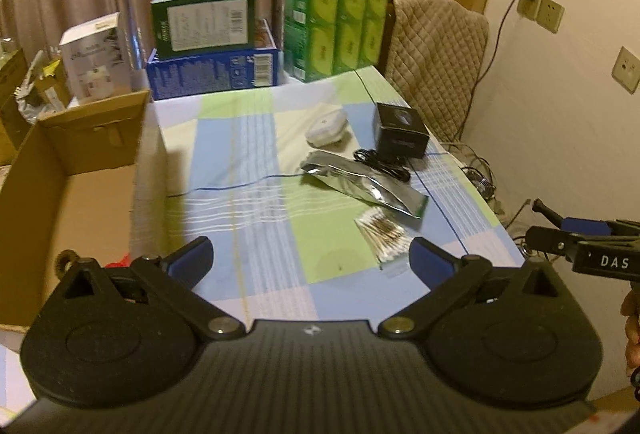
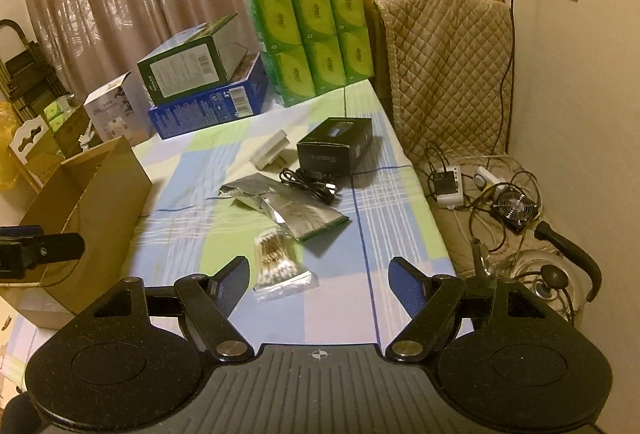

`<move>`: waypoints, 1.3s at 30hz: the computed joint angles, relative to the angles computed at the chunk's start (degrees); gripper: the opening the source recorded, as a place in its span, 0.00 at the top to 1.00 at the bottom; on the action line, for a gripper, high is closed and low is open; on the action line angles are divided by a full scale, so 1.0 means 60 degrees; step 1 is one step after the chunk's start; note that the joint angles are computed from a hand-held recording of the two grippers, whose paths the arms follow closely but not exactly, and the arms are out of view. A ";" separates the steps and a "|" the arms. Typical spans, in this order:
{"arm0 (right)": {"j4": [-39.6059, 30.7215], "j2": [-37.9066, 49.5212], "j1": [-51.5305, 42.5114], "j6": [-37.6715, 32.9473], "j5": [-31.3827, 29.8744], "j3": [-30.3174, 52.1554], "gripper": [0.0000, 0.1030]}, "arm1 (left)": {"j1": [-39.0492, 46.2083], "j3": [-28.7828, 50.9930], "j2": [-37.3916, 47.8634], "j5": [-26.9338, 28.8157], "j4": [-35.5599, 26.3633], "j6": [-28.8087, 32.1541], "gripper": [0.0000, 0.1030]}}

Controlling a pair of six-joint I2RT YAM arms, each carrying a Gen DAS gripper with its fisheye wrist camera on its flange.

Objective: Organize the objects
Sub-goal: 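Move both tools back over the table toward the cotton swab bag, then grasp the bag of cotton swabs with the left tool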

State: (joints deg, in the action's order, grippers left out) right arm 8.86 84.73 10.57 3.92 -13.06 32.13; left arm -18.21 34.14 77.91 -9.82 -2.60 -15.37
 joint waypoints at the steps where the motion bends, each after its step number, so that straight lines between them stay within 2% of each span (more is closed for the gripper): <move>1: 0.0046 0.0115 -0.0052 -0.0029 -0.0039 0.0038 0.28 | -0.0046 0.0051 0.0155 0.0027 0.0073 -0.0021 0.01; 10: 0.0591 0.1374 -0.0410 -0.0708 -0.0497 0.0547 0.28 | -0.0214 0.0946 0.2262 0.0560 0.0867 -0.0130 0.01; 17: 0.0973 0.2992 -0.0661 -0.1236 -0.0733 0.1479 0.28 | -0.0260 0.2090 0.4466 0.1060 0.1417 -0.0255 0.02; 23: 0.1142 0.4417 -0.0864 -0.1518 -0.0680 0.2472 0.29 | -0.0203 0.3264 0.6282 0.1457 0.1872 -0.0409 0.15; 26: 0.1157 0.5032 -0.0966 -0.1579 -0.0611 0.2944 0.29 | -0.0158 0.3927 0.7158 0.1717 0.1995 -0.0484 0.18; 29: 0.1169 0.5486 -0.1047 -0.1606 -0.0556 0.3271 0.29 | -0.0111 0.4530 0.7899 0.1963 0.2098 -0.0650 0.27; 36: 0.1128 0.6156 -0.0987 -0.1538 -0.0431 0.3795 0.29 | -0.0077 0.5715 0.9140 0.2199 0.2027 -0.0891 0.37; 39: 0.1107 0.6323 -0.0936 -0.1526 -0.0399 0.3929 0.29 | -0.0070 0.6096 0.9457 0.2185 0.1822 -0.0920 0.47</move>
State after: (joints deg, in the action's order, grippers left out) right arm 15.50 122.66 4.95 -5.24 -15.46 55.70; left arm -18.63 70.72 134.65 3.29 8.34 -20.89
